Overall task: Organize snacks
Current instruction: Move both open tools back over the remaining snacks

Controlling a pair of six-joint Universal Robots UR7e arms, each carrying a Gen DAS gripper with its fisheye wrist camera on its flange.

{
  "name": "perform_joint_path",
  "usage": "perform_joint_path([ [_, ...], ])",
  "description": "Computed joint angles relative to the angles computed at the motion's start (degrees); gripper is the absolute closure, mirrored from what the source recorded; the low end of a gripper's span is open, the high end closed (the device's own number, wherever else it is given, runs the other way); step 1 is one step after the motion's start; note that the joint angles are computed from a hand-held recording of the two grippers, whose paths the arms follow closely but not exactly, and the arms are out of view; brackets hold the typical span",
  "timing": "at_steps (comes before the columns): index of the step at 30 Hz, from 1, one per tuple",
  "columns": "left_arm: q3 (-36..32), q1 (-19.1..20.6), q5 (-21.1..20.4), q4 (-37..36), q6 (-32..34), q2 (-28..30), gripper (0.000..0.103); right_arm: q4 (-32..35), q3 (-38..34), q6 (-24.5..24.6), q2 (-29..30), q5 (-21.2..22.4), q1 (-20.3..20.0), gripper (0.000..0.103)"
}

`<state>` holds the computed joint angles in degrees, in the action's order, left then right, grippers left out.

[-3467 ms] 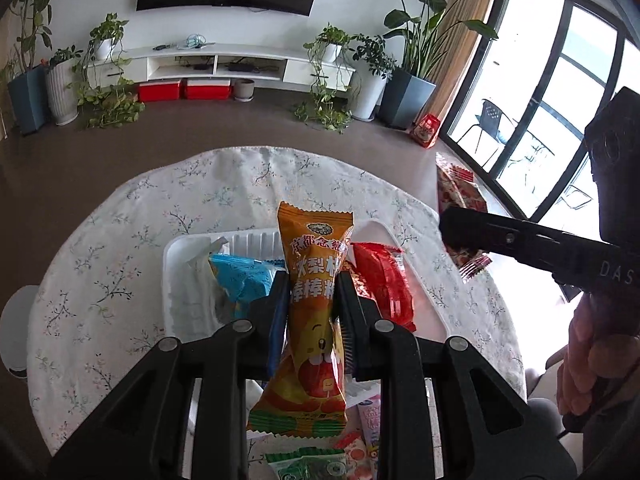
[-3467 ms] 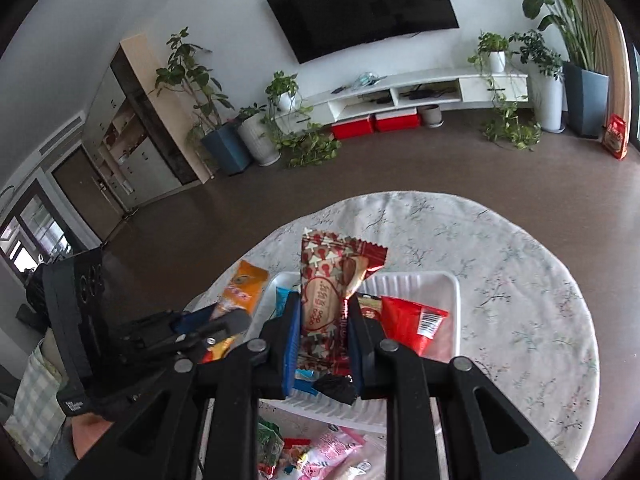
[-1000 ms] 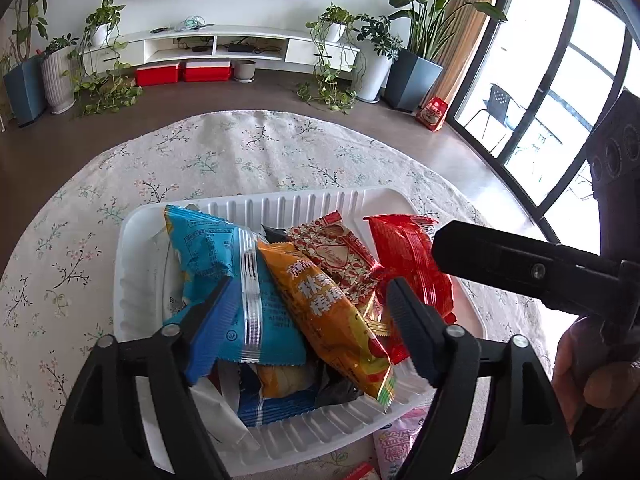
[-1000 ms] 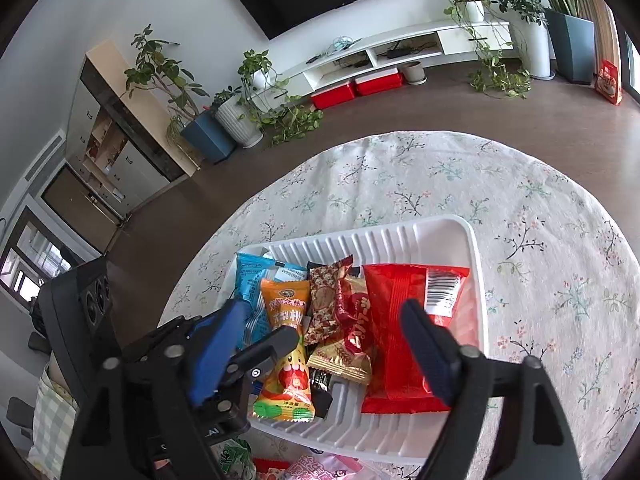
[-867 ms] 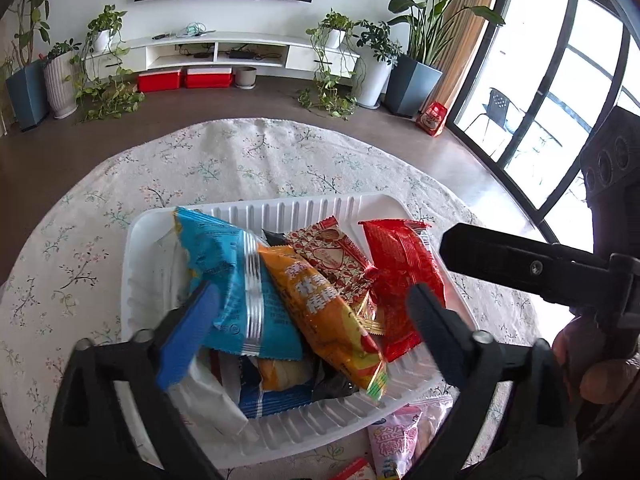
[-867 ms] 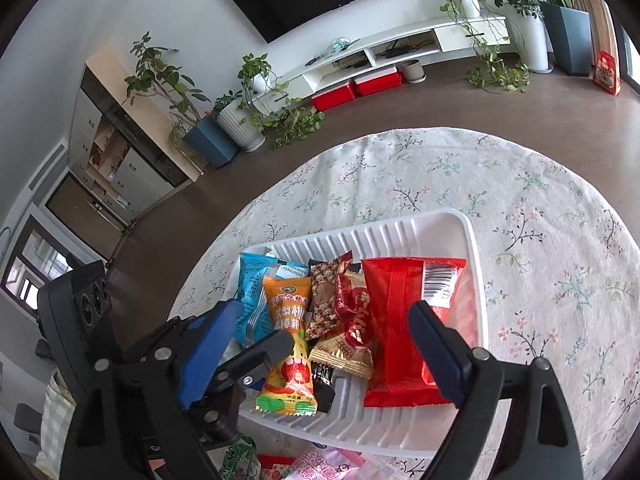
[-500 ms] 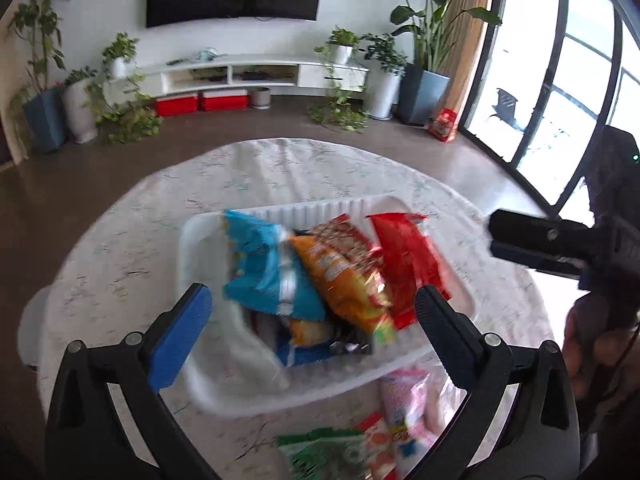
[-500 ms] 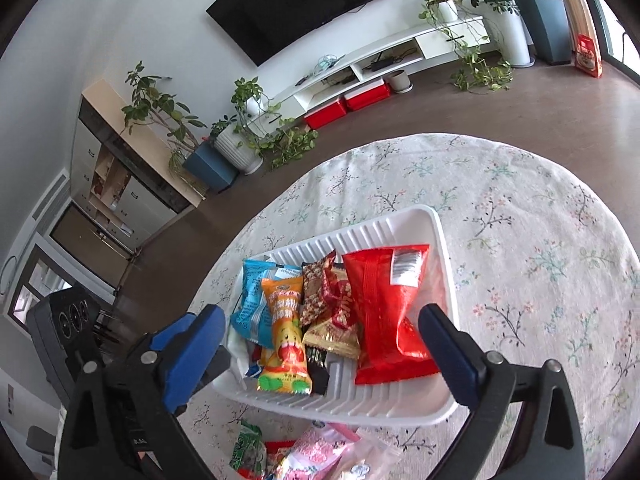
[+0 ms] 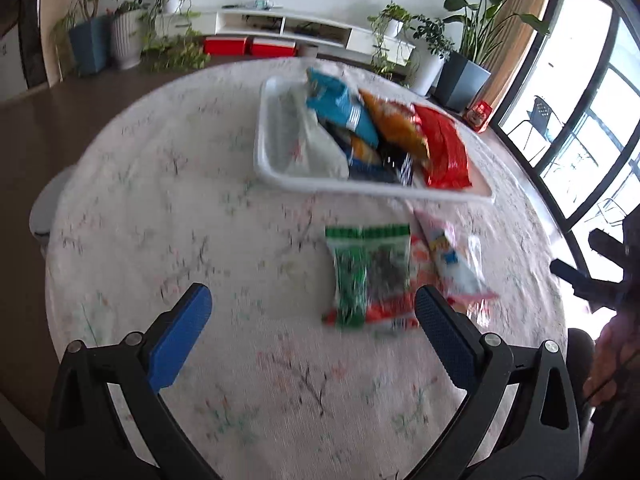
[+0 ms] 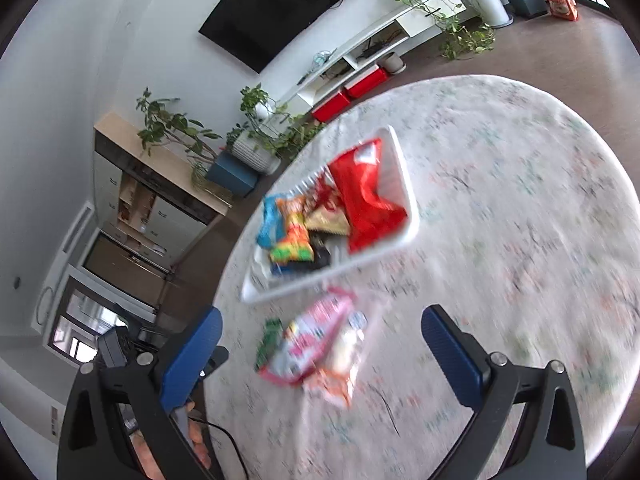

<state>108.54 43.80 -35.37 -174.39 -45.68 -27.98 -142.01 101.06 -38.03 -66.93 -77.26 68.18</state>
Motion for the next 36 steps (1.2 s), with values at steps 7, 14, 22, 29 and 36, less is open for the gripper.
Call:
perform_joint_path([
  [7, -0.9, -0.5, -1.4, 0.8, 0.1, 0.9, 0.0, 3.0, 4.5, 0.3, -2.8, -6.8, -1.8, 0.011],
  [14, -7.8, 1.5, -3.4, 7.3, 4.5, 1.9, 0.0, 0.8, 6.8, -0.3, -3.4, -8.7, -1.7, 0.02],
  [22, -14.1, 4.1, -3.8, 13.6, 7.6, 4.0, 0.019, -0.9, 6.9, -0.8, -3.4, -9.0, -1.6, 0.02],
  [29, -16.2, 5.8, -4.6, 17.6, 7.8, 4.5, 0.019, -2.5, 7.5, -2.3, -3.0, -9.6, -1.1, 0.021],
  [36, -16.6, 6.4, -6.3, 15.8, 11.6, 4.6, 0.029, -3.9, 8.2, -3.6, -3.0, -10.5, -0.5, 0.021],
])
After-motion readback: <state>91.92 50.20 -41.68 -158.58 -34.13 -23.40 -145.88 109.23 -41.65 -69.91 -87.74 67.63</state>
